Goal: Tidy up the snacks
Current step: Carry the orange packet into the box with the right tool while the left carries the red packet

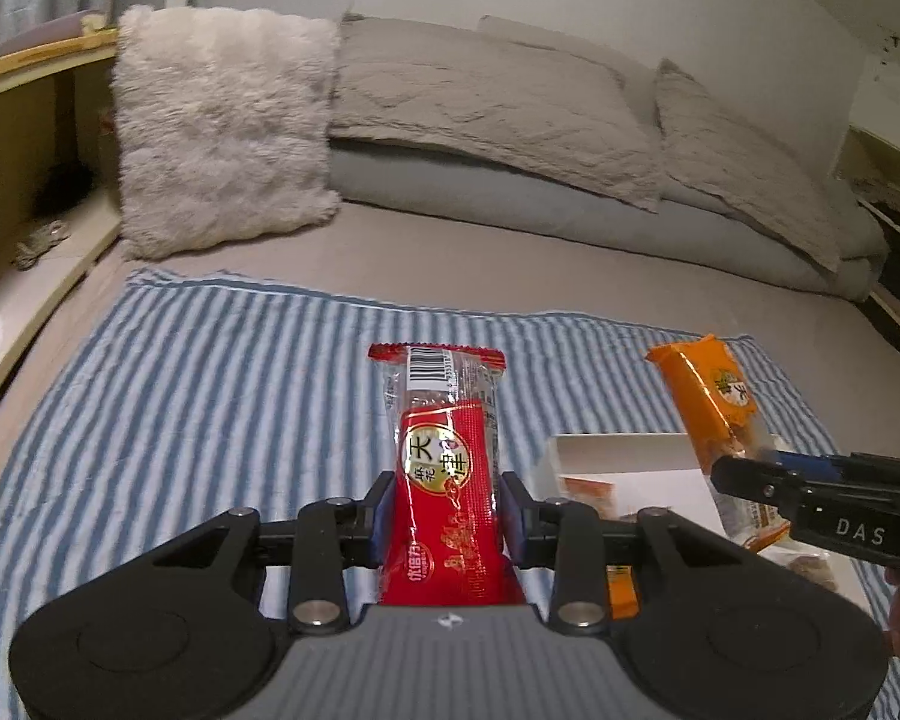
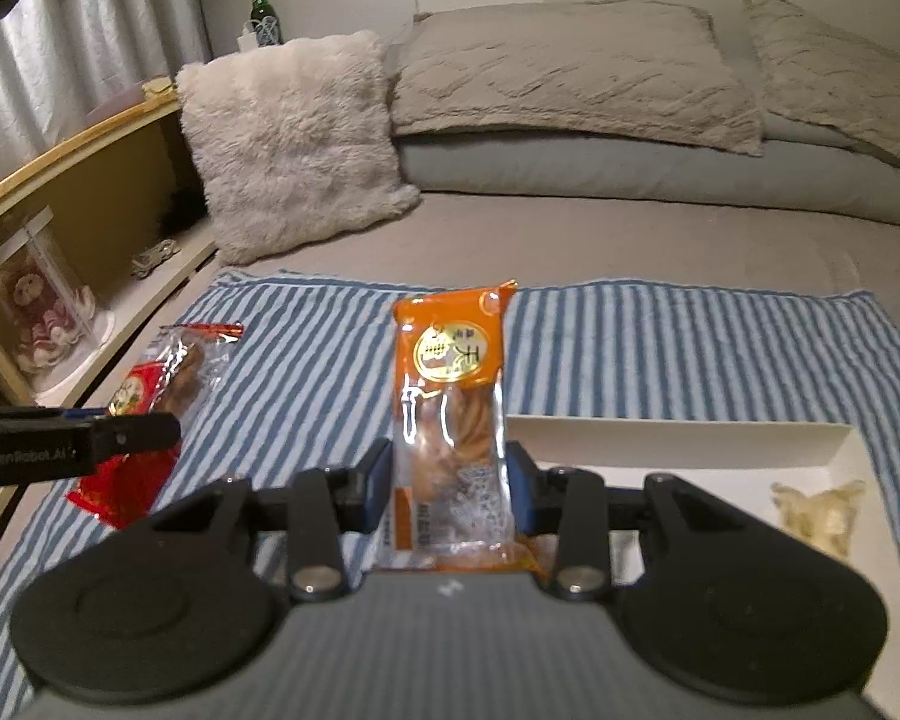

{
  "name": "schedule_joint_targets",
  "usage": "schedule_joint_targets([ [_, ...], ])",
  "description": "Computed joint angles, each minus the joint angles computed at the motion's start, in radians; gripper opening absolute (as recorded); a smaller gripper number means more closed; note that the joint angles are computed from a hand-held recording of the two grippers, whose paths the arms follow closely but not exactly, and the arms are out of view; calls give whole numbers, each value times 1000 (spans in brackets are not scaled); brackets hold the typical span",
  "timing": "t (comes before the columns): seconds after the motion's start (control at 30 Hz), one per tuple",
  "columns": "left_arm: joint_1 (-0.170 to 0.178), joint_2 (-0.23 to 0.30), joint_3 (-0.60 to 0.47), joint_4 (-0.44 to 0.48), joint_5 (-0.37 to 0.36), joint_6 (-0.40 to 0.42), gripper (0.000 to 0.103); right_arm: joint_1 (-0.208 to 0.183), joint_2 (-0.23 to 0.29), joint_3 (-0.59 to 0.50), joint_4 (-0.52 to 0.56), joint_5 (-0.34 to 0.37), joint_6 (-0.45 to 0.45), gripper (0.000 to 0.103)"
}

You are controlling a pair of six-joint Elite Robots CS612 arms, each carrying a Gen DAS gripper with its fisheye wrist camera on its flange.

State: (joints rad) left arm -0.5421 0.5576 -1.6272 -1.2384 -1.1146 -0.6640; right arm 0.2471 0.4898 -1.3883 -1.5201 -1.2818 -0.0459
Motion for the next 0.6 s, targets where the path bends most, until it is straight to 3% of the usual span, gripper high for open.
schedule_joint_targets([
  [0.6, -34, -43, 174, -186, -107, 34, 38, -79, 46, -95, 30, -37, 51, 45],
])
